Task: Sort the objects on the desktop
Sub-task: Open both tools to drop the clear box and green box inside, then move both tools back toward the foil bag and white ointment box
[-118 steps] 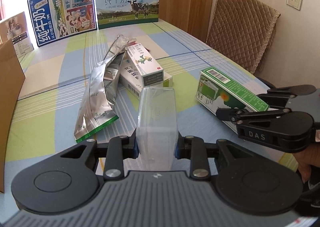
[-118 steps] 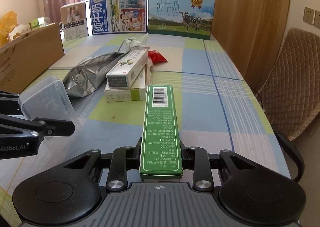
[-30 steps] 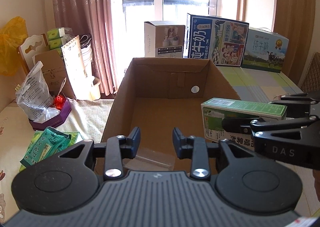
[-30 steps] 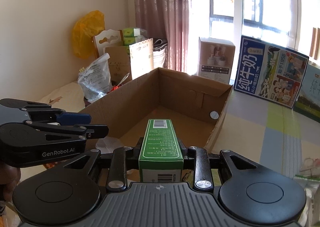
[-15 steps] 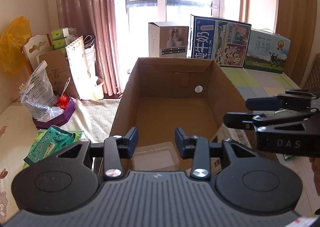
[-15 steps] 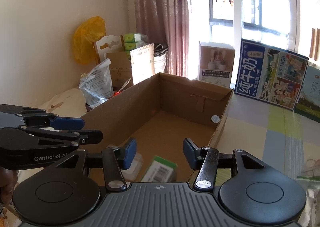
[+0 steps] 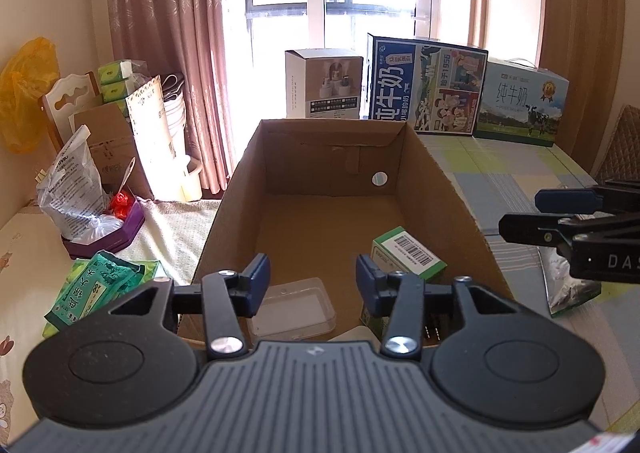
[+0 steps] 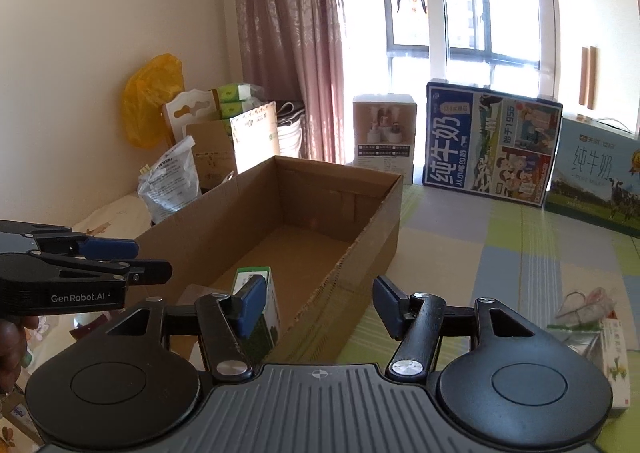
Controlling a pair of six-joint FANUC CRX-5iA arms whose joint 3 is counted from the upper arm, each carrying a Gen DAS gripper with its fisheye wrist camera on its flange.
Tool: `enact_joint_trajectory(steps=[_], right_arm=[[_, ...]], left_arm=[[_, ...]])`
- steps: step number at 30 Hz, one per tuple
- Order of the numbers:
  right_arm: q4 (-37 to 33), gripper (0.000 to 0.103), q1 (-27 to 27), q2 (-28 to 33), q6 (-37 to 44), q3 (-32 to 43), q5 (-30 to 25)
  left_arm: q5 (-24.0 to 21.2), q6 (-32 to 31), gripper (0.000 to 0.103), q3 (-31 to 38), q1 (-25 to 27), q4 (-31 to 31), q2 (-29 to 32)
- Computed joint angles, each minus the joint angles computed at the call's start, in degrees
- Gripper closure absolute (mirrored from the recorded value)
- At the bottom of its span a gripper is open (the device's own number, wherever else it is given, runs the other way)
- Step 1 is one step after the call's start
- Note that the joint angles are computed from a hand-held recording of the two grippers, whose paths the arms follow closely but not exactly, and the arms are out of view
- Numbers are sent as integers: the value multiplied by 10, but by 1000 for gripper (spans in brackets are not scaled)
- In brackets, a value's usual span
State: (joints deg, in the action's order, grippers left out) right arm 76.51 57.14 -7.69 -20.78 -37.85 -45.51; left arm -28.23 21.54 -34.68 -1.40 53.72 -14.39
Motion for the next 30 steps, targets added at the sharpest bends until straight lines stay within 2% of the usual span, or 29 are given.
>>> enact_joint_trajectory(steps=[7, 9, 11, 14, 19, 24, 30], right_arm=[[-35, 35, 49, -42, -9, -31, -65], [-47, 29, 67, -58, -17, -44, -91], [-55, 18, 88, -74, -34, -58, -120], [-77, 9, 122, -101, -47, -80, -165], [-129, 5, 188, -150, -65, -110, -252], [-181, 2, 265, -199, -101, -136, -353], [-233, 2, 348, -244, -158, -156, -450]], left_arm=[[-9, 17, 56, -3, -19, -13, -22], [-12, 24, 53, -4, -27, -15, -29], [-15, 28, 50, -6, -37, -15, -36], [-16, 35, 39, -8, -59, -21, -45], [-14, 51, 22, -6, -99, -37, -54], [-6, 57, 12, -4, -142, -38, -55], [3, 81, 3, 9, -191, -62, -44]])
